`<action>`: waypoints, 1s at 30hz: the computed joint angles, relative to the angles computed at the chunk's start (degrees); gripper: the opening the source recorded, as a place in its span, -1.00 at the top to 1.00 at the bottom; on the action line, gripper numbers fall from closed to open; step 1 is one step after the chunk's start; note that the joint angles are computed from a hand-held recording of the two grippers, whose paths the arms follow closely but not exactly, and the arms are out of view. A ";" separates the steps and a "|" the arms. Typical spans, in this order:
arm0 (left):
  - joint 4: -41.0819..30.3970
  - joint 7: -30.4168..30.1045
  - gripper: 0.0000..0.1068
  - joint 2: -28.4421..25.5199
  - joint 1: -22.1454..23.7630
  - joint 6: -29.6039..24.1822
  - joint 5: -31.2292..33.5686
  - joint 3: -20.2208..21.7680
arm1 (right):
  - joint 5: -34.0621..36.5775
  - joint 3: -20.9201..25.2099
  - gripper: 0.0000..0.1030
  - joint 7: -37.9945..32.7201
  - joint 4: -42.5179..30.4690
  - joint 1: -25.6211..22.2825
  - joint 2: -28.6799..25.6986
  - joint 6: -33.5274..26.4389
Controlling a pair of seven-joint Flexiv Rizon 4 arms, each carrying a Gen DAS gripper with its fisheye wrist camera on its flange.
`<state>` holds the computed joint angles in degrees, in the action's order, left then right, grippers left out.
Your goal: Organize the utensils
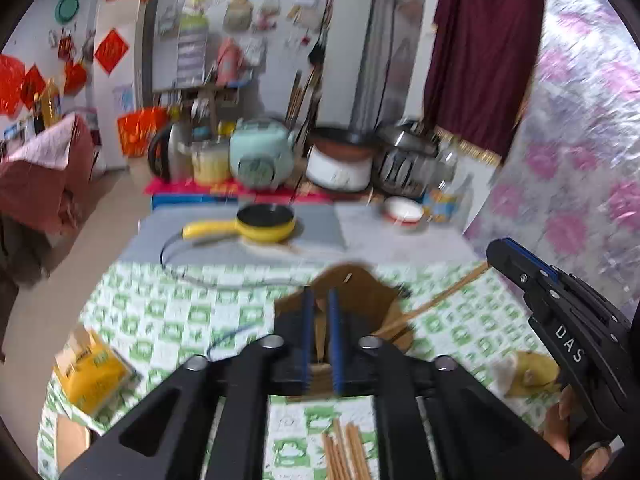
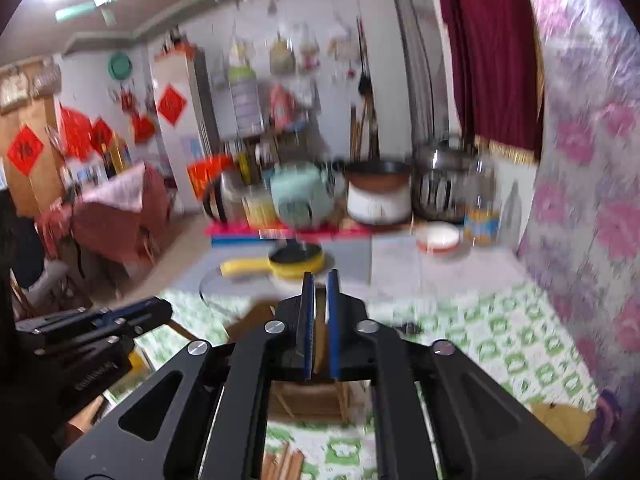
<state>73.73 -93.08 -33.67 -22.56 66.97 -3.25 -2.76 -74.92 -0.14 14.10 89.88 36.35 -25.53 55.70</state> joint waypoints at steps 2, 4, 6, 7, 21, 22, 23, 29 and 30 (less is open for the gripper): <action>1.87 -1.83 -0.20 0.24 -0.32 1.52 0.66 1.26 | 1.94 0.48 0.74 0.20 1.51 -1.15 -0.26 2.07; 3.16 -4.52 -0.36 0.77 -1.57 3.42 2.88 3.65 | 0.24 0.10 0.60 2.67 3.92 -0.56 1.01 1.55; 4.91 -7.21 -0.52 1.98 -2.73 4.53 5.38 5.80 | -2.17 0.34 0.23 5.46 6.01 -0.25 2.64 0.15; 6.21 -8.30 -0.68 2.77 -2.83 5.40 6.23 6.35 | -4.06 0.68 0.15 7.70 7.65 -0.24 3.89 -0.40; 31.90 -14.65 -0.82 13.37 -0.73 14.04 12.18 6.12 | -7.30 9.35 -0.70 17.45 21.91 1.01 8.51 -10.48; 33.49 -14.66 -0.82 13.83 -0.52 14.63 12.08 6.01 | -6.89 9.66 -0.71 17.43 22.37 1.23 8.56 -10.99; 35.22 -15.03 -0.82 14.43 -0.72 15.19 12.37 6.30 | -6.65 10.00 -0.73 17.59 22.93 1.49 8.61 -11.24; 41.01 -18.42 -0.82 16.83 -3.06 17.78 16.77 9.00 | -5.86 11.38 -0.76 19.58 25.10 2.88 8.53 -10.52; 41.70 -18.80 -0.82 17.20 -3.42 18.07 17.56 9.25 | -5.75 11.54 -0.76 19.72 25.44 3.09 8.50 -10.20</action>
<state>115.43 -111.88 -16.47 -25.98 85.04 14.31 6.49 -80.67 11.40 33.82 115.32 39.43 -17.03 45.50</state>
